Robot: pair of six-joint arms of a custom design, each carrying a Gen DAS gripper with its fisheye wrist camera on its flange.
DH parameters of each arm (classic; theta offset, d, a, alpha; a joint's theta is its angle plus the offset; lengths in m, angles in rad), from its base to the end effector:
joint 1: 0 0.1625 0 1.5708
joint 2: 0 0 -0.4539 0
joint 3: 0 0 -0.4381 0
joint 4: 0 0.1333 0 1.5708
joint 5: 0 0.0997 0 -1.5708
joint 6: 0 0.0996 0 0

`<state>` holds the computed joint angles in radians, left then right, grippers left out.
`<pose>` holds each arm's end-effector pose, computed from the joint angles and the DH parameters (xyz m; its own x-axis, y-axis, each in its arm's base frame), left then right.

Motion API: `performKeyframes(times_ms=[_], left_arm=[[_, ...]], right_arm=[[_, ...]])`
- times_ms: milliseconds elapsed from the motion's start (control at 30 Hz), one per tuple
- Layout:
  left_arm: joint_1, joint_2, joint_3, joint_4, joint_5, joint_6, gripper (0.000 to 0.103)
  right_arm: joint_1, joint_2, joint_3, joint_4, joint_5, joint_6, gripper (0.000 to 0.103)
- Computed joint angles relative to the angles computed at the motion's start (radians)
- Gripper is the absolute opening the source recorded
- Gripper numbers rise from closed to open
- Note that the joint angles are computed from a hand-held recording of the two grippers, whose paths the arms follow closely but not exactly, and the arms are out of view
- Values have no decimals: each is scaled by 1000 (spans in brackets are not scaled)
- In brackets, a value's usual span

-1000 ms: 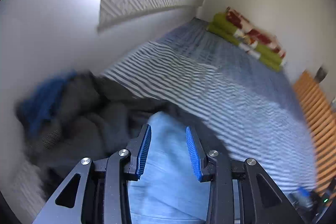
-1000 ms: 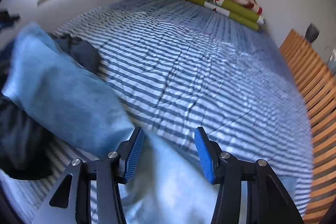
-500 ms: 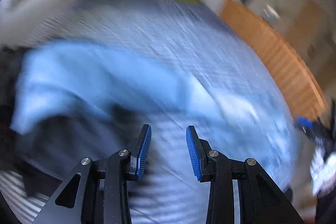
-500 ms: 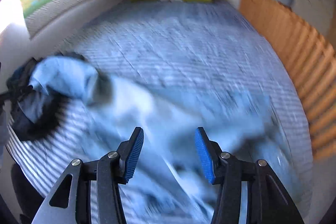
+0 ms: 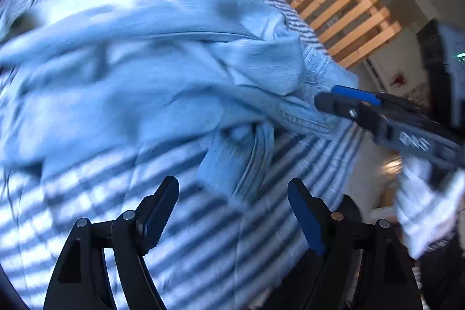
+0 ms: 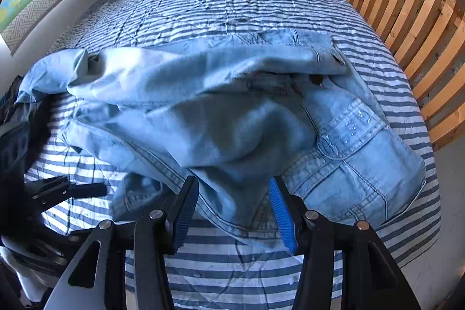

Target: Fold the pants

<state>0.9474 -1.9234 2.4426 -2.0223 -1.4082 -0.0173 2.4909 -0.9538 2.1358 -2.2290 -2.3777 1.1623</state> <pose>-0.0634 -0.3441 0.2663 -0.8048 0.5709 -0.1627 0.5686 0.8200 0.0648 0.4195 -0.2423 0.0178 -0.6846 0.1758 0.7074 -0.1529 0.9142 -0.3752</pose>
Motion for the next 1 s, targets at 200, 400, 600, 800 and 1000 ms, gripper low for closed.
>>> performKeyframes(times_ms=[200, 400, 600, 800, 1000], left_arm=[[55, 108, -16, -97, -19, -42, 20], [38, -38, -54, 17, 22, 5, 16], [144, -167, -220, 184, 74, 33, 12], [225, -253, -417, 234, 174, 59, 10], [269, -273, -588, 210, 325, 107, 10]], right_arm=[[0, 12, 17, -3, 23, -50, 48], [8, 27, 22, 24, 16, -84, 56], [3, 71, -9, 39, 9, -122, 56], [51, 175, -119, 78, -29, -191, 58], [73, 322, -255, 115, -90, -309, 65]])
